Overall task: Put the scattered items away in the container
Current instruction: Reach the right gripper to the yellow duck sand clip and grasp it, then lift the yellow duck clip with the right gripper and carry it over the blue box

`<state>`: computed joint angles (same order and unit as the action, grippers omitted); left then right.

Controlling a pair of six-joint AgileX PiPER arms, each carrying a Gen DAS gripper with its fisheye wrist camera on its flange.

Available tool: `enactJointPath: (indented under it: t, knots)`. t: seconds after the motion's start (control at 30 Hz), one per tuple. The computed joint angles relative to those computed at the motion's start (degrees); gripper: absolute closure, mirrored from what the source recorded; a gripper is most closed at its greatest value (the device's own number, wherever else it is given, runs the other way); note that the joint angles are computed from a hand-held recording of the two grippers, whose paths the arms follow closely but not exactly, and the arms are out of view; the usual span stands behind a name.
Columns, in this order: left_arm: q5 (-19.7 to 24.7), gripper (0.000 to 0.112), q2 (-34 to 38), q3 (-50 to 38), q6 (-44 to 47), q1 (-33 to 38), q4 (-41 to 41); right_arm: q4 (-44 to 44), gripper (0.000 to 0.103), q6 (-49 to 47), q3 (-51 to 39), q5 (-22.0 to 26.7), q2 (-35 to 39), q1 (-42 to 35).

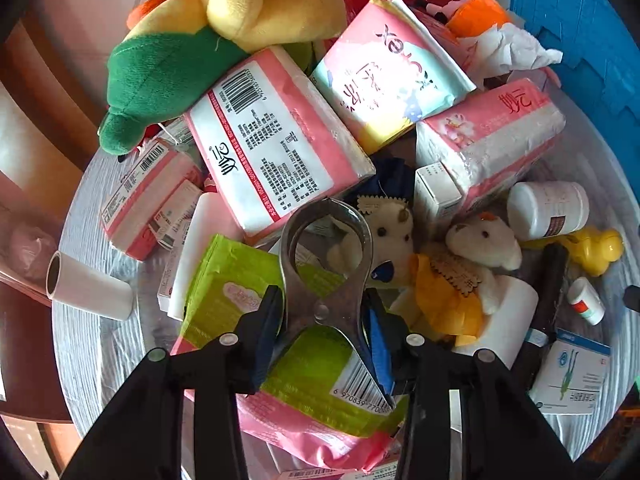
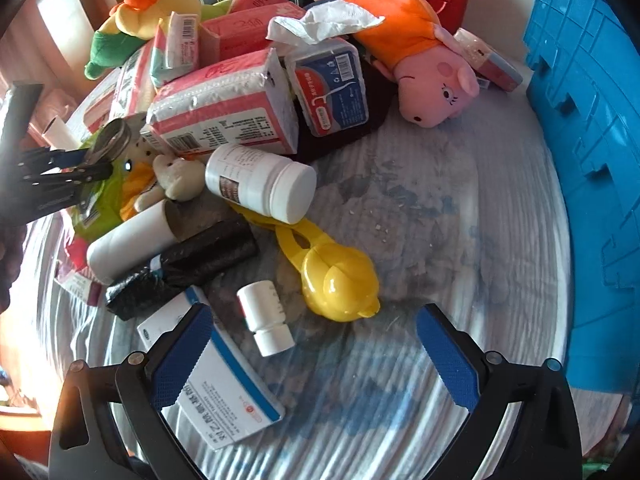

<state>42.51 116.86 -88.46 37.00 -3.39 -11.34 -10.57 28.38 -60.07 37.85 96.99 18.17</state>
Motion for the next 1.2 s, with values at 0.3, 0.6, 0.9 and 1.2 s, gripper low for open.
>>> enactJointPath:
  t: [0.3,0.6,0.9,1.2]
  knots:
    - [2.0,0.073,-1.8,0.0,3.6,3.7,-6.2,-3.4,0.000,-0.8,-3.8,-1.2,8.1,-2.0]
    - [1.2,0.073,-3.9,1.8,3.3,3.7,-5.7,0.0,0.038,-4.9,-6.1,-1.0,12.9,-3.4]
    - [0.8,0.073,-6.0,3.5,3.5,3.7,-6.3,0.2,0.049,-4.0,-1.9,-2.3,8.7,-2.9]
    - [0.3,0.073,-9.4,5.7,2.9,2.0,-7.0,-0.2,0.049,-2.4,2.2,-1.2,0.9,-2.9]
